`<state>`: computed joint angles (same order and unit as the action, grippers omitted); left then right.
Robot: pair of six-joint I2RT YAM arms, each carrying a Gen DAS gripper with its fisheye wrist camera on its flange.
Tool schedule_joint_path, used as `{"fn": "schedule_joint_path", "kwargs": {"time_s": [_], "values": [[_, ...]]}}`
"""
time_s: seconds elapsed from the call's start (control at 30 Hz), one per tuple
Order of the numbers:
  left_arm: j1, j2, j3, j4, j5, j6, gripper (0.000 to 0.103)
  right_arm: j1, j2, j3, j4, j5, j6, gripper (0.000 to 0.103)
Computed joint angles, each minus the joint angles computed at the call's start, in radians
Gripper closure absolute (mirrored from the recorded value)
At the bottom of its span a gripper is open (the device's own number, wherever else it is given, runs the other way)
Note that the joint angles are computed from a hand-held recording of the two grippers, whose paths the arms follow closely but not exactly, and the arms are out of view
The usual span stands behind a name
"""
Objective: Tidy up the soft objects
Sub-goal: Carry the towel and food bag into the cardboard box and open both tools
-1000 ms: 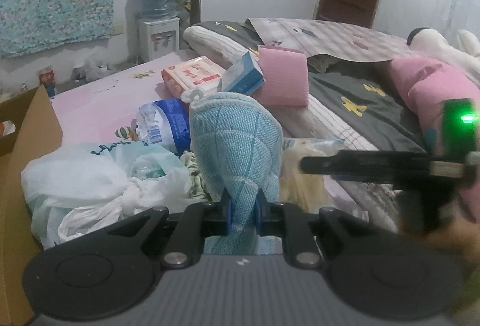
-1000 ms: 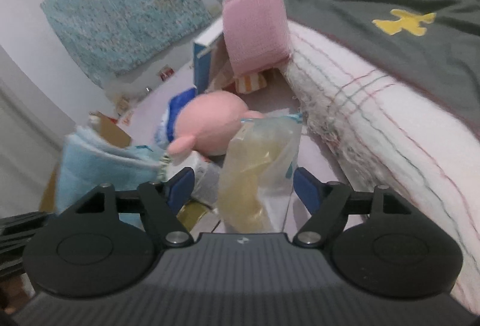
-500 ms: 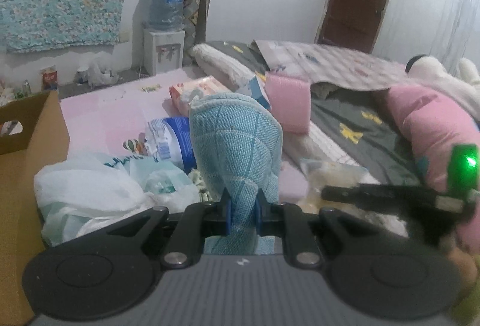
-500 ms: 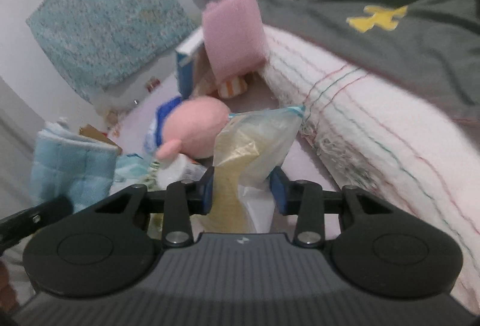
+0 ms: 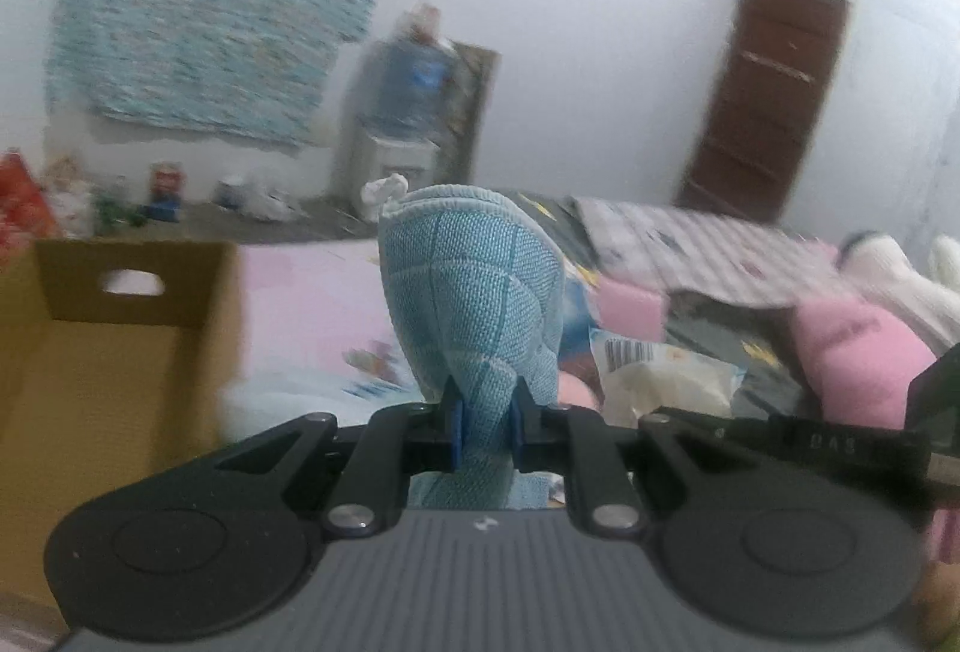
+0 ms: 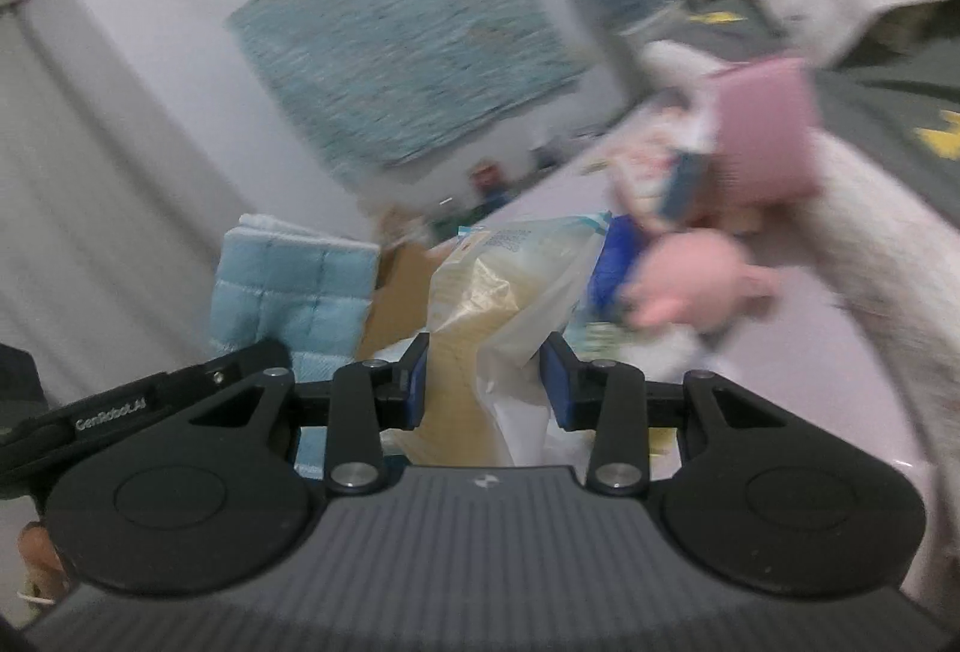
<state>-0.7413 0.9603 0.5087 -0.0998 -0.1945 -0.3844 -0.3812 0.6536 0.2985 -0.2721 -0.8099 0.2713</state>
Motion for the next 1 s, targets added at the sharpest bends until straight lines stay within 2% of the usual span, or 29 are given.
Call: {"fn": "schedule_joint_path", "kwargs": {"time_s": [0.1, 0.27, 0.33, 0.47, 0.57, 0.7, 0.87, 1.0], "values": [[0.088, -0.119, -0.004, -0.099, 0.004, 0.015, 0.088, 0.217, 0.091, 0.051, 0.123, 0.096, 0.099, 0.066], [0.338, -0.227, 0.019, -0.214, 0.074, 0.098, 0.088, 0.475, 0.344, 0.197, 0.272, 0.187, 0.175, 0.066], [0.457, -0.214, 0.041, -0.227, 0.127, 0.140, 0.087, 0.552, 0.477, 0.286, 0.317, 0.194, 0.181, 0.066], [0.691, -0.094, 0.097, -0.199, 0.242, 0.221, 0.087, 0.682, 0.738, 0.511, 0.307, 0.229, 0.210, 0.066], [0.803, 0.045, 0.131, -0.118, 0.268, 0.284, 0.087, 0.769, 0.928, 0.704, 0.255, 0.274, 0.230, 0.066], [0.903, 0.270, 0.227, -0.056, 0.313, 0.350, 0.087, 0.868, 1.198, 1.039, 0.115, 0.370, 0.233, 0.066], [0.910, 0.575, 0.401, -0.014, 0.256, 0.410, 0.087, 0.920, 1.524, 1.476, -0.094, 0.435, 0.264, 0.066], [0.908, 0.749, 0.517, -0.025, 0.225, 0.425, 0.087, 0.932, 1.775, 1.824, -0.265, 0.462, 0.270, 0.066]]}}
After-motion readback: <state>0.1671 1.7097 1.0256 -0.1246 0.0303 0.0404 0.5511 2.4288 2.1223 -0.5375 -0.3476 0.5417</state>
